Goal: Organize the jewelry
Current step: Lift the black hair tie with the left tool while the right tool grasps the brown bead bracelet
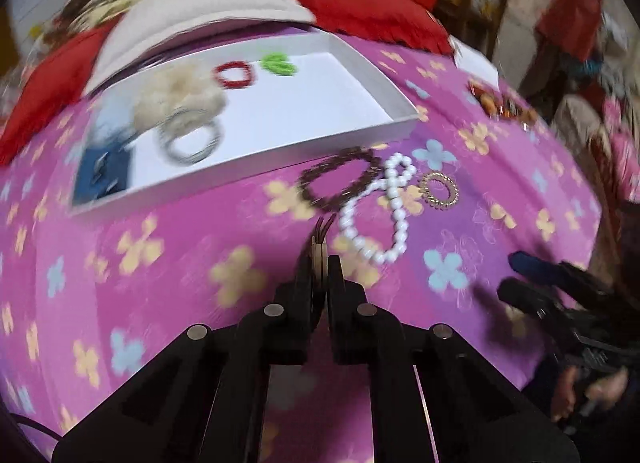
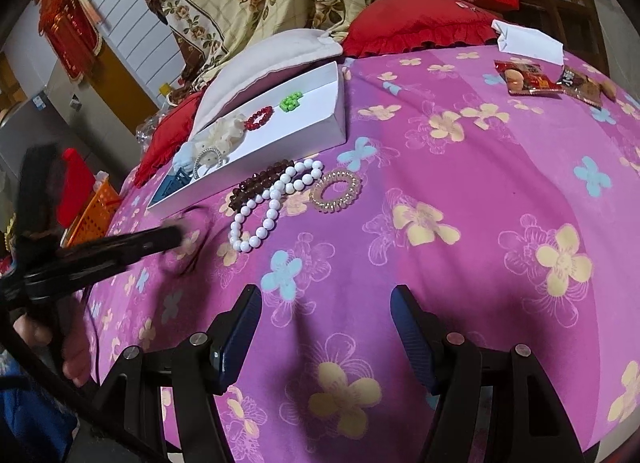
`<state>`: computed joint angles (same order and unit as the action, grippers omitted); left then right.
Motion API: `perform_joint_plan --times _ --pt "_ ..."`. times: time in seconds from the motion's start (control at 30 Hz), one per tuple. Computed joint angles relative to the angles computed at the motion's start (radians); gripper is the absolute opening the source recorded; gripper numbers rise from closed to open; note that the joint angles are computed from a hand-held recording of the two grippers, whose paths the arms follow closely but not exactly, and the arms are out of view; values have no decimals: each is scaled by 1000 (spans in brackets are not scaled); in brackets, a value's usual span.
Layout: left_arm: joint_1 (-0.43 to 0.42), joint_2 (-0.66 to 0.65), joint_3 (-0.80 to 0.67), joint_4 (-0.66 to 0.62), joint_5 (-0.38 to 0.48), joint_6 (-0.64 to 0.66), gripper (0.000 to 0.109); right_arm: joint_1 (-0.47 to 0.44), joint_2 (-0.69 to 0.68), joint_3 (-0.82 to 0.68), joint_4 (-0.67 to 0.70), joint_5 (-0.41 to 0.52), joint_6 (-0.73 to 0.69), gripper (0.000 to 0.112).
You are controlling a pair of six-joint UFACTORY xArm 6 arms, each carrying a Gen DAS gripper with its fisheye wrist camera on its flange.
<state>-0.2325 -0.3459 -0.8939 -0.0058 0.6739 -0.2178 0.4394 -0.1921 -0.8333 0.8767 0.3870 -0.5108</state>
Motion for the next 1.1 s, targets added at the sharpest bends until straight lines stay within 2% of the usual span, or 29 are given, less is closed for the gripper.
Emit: perform_joint_plan --times 0.1,0.23,0.47,0.6,0.73,0.87,1.0,1.07,1.1 --pt "36 -107 79 -51 -9 -5 5 9 -4 1 -8 8 6 65" --pt "75 -209 156 -39 11 -57 5 31 -5 -4 -46 12 30 65" --pt "127 -244 237 -45 5 -105 5 62 10 -49 -119 51 40 65" --pt "163 -243 255 -53 30 -127 5 73 70 -144 -139 114 15 65" --pt "193 -272 288 -143 11 -76 6 93 168 -273 -219 141 38 65" --pt "222 -292 323 -261 -12 -8 10 103 293 -443 -246 228 18 64" --pt "239 -311 353 -361 -42 64 10 127 427 -616 -397 271 67 64" --pt "242 -317 361 -378 -50 84 10 139 489 -693 -497 296 105 58" --pt "242 -320 365 -385 -55 89 10 140 521 -734 -533 322 124 51"
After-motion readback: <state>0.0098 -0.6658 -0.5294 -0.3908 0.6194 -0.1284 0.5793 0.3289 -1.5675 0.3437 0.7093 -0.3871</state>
